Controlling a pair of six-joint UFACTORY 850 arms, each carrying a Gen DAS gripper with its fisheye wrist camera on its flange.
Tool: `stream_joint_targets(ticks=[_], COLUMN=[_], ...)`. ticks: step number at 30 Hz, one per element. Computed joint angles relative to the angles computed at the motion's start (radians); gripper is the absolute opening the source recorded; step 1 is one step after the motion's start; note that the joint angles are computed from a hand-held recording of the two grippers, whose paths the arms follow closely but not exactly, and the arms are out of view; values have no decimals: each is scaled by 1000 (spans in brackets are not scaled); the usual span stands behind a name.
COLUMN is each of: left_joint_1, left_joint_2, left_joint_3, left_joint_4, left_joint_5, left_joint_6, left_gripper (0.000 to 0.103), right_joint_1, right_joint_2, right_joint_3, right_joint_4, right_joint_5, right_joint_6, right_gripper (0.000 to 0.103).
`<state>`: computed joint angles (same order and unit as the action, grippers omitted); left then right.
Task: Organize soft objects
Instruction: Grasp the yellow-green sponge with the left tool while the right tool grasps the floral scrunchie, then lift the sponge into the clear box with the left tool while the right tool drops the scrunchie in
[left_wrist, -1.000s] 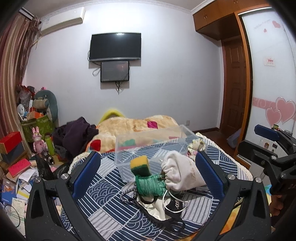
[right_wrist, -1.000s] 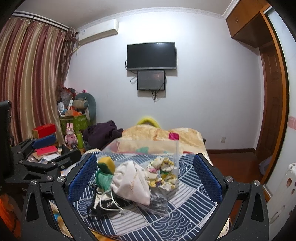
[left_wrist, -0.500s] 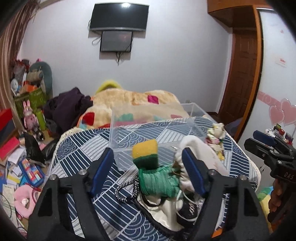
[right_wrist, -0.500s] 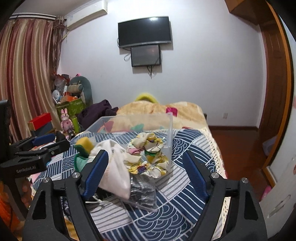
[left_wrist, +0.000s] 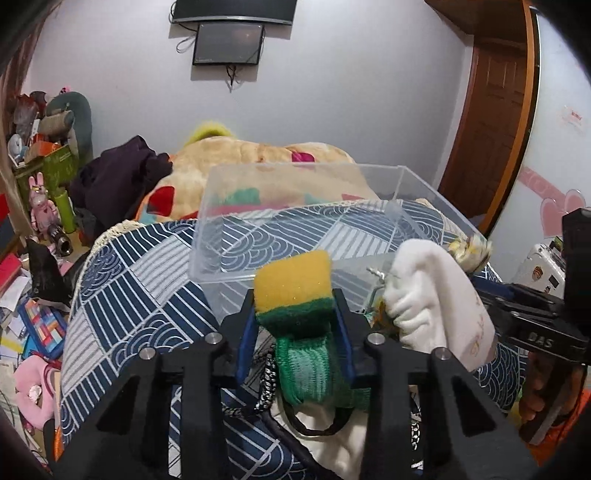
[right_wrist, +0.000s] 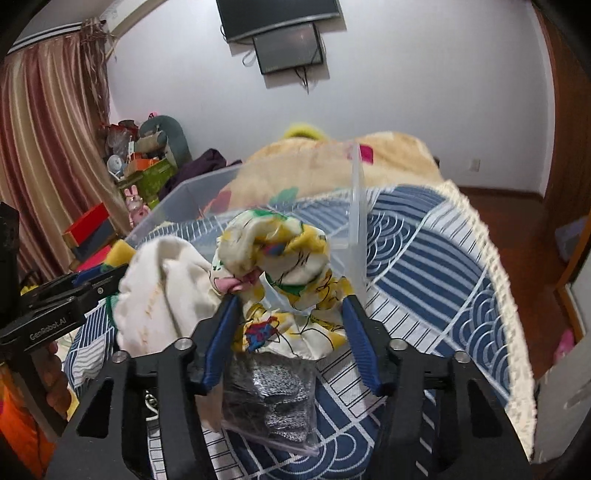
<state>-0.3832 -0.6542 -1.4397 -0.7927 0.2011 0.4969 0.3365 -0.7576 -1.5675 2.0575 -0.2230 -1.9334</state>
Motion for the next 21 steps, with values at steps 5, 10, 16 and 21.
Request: stream_joint_targets(ticks=[5,10,16,21], left_joint_1=[1,-6,-15,-23], left_joint_2=[14,50,98,131], left_joint_3=[23,66,105,119], left_joint_4=[116,169,191,182], left_joint_5=[27,80,140,197], left_joint_6=[-116,-166,-176,-155], left_gripper=[36,36,36,36], right_joint_1=[-11,-9,-1,2], right_joint_2=[6,41,95,138], right_joint_3=[18,65,116,145], right_joint_4=[-35,168,381,482], right_joint_5=[-35,-50,-82,-134], right_joint_6=[41,-181,-423,-539], right_gripper=[23,14,13,13])
